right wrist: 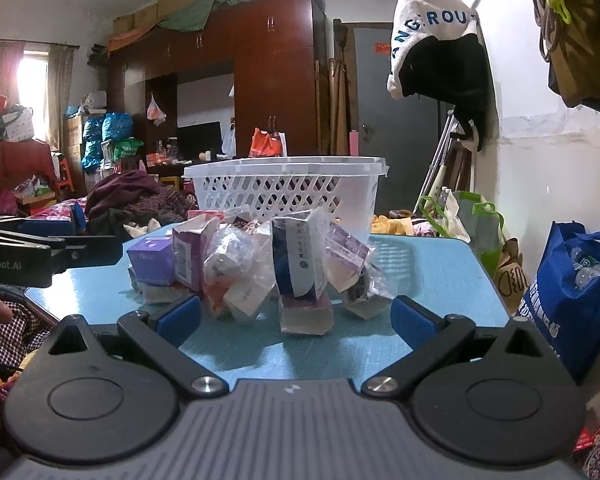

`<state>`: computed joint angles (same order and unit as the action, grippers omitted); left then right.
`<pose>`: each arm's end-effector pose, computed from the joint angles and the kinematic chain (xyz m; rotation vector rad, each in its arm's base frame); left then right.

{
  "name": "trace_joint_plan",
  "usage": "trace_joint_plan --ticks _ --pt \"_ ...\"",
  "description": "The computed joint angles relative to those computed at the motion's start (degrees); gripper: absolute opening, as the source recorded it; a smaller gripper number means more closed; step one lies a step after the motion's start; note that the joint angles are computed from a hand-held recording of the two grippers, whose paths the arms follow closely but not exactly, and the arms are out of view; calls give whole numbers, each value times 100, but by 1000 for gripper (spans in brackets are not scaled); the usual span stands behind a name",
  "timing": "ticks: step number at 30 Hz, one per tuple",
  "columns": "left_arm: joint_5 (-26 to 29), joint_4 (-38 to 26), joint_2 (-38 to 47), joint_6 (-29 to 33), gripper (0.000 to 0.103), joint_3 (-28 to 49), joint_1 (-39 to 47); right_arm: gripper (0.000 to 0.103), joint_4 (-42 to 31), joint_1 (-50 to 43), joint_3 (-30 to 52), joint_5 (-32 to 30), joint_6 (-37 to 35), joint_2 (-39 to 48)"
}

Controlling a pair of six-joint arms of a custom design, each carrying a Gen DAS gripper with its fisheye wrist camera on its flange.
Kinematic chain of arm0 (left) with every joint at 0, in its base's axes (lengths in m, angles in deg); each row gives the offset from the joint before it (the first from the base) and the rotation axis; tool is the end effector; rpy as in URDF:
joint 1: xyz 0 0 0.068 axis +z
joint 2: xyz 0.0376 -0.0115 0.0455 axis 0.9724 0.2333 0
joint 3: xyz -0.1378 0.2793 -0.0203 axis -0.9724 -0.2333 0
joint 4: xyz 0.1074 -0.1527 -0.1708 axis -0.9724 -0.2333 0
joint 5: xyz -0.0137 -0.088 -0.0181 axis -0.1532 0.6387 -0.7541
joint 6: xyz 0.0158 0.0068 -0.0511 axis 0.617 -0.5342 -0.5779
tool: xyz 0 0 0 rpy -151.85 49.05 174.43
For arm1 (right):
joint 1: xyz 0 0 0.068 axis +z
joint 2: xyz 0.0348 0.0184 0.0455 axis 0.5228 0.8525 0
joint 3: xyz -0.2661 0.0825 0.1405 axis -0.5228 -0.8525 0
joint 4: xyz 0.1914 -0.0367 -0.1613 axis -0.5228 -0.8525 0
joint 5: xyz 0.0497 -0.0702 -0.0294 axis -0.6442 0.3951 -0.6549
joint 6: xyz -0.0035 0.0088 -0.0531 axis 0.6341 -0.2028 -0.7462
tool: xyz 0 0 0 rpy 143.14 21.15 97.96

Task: Organize objects

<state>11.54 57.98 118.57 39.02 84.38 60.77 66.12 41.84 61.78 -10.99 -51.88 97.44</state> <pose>0.2898 -0.0709 0.1191 -0.0396 1.8585 0.0153 0.3424 0.0748 0.0913 -0.4889 1.8304 0.3948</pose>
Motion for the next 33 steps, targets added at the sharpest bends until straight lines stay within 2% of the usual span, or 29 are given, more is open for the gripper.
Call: trace_joint_plan --ticks 14,27,30,32,33 --pt "-181 183 295 98 103 91 -26 102 346 69 -52 163 11 128" --pt "-6 569 490 106 101 -18 283 97 544 41 28 120 130 307" --pt "324 899 663 132 100 -120 560 90 553 0 96 51 227 355" --pt "563 827 709 117 96 -69 712 81 470 -21 206 59 248 376" --pt "658 690 714 102 95 5 767 72 398 -10 265 85 242 369"
